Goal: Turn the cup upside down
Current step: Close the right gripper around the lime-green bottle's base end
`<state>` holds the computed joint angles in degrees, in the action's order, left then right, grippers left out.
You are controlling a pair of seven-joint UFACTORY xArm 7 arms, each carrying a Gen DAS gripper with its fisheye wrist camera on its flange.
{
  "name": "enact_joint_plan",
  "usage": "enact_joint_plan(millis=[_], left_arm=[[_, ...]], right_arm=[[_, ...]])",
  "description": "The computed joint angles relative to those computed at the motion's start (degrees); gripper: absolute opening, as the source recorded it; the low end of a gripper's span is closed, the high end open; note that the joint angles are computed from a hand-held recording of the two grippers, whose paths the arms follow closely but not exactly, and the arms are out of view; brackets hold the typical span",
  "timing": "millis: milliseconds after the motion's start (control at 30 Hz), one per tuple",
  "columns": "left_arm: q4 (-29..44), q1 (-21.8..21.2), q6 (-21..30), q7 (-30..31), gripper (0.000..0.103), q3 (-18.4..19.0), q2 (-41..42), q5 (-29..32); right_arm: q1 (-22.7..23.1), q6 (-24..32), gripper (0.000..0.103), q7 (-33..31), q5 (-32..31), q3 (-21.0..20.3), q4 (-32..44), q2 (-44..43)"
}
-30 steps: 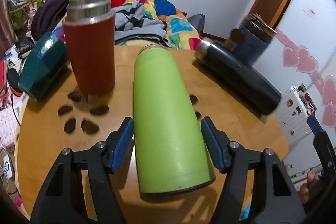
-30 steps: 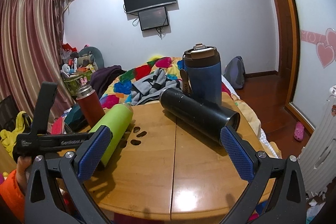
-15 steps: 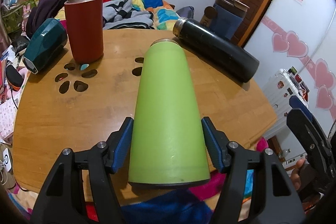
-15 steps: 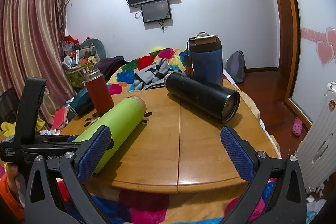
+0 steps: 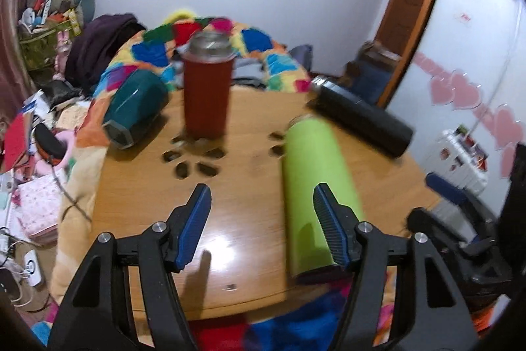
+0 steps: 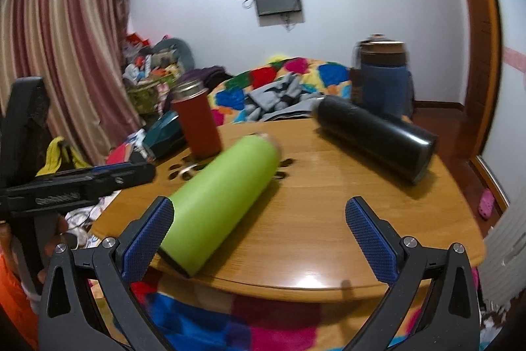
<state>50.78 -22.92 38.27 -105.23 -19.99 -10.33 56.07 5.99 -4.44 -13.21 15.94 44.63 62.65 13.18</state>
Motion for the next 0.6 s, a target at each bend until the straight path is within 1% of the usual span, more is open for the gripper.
enact_joint_plan(millis=[33, 67, 100, 133, 200, 267, 367, 433, 467, 533, 567, 600], left_arm=[[-0.53, -0.06, -0.18, 0.46, 0.062, 0.18, -0.04, -0.54], [-0.91, -0.03, -0.61, 1.30, 0.060, 0.47, 0.19, -1.13], [-1.45, 0.01, -1.33, 1.96, 0.059, 0.73, 0.30, -1.47], [-1.66, 0.04, -0.79, 2.07, 0.055, 0.56, 0.45, -1.38], [-1.78, -0.03, -0.58, 1.83, 0.054, 0.46, 0.94, -0.69], [-2.31, 0.04, -2.29, 1.24, 0.054, 0.86, 1.15, -0.11], [-3.73, 0.49, -6.01, 1.12, 0.054, 1.60, 0.79, 0.56], [-3.84, 0.65, -6.72, 1.96, 0.054, 1.40, 0.80, 0.81], [-3.33, 0.56, -6.32, 2.63, 0.054, 1.13, 1.11, 0.80], [-2.71, 0.50, -7.29, 3.62, 0.054, 1.16, 1.72, 1.42], [-2.74, 0.63, -8.96, 3.97, 0.051, 1.62, 1.94, 1.50], [-2.96, 0.86, -11.04, 4.45, 0.050, 2.22, 2.12, 1.24]], right_arm=[[1.66, 0.42, 0.103, 0.18, -0.79, -1.31, 0.48, 0.36], [4.66, 1.03, 0.103, 0.72, -1.98, -3.94, 1.06, 0.62], [5.87, 1.19, 0.103, 0.70, -2.42, -5.13, 1.13, 0.77], [8.62, 1.63, 0.103, 1.33, -3.45, -7.85, 1.36, 0.77], [12.87, 2.25, 0.103, 2.28, -4.97, -11.85, 1.77, 0.95], [13.74, 2.77, 0.103, 1.89, -5.19, -12.48, 2.01, 1.14], [13.68, 3.16, 0.103, 0.37, -4.78, -11.95, 1.97, 1.25], [16.41, 4.13, 0.103, 0.87, -5.92, -14.83, 2.48, 1.36], [17.24, 4.53, 0.103, 0.97, -6.12, -15.69, 2.59, 1.40], [19.05, 5.28, 0.103, 1.53, -6.46, -17.35, 2.84, 1.57], [19.59, 5.44, 0.103, 1.61, -6.58, -17.93, 2.84, 1.53], [21.70, 5.65, 0.103, 2.79, -7.84, -20.28, 2.96, 1.49]])
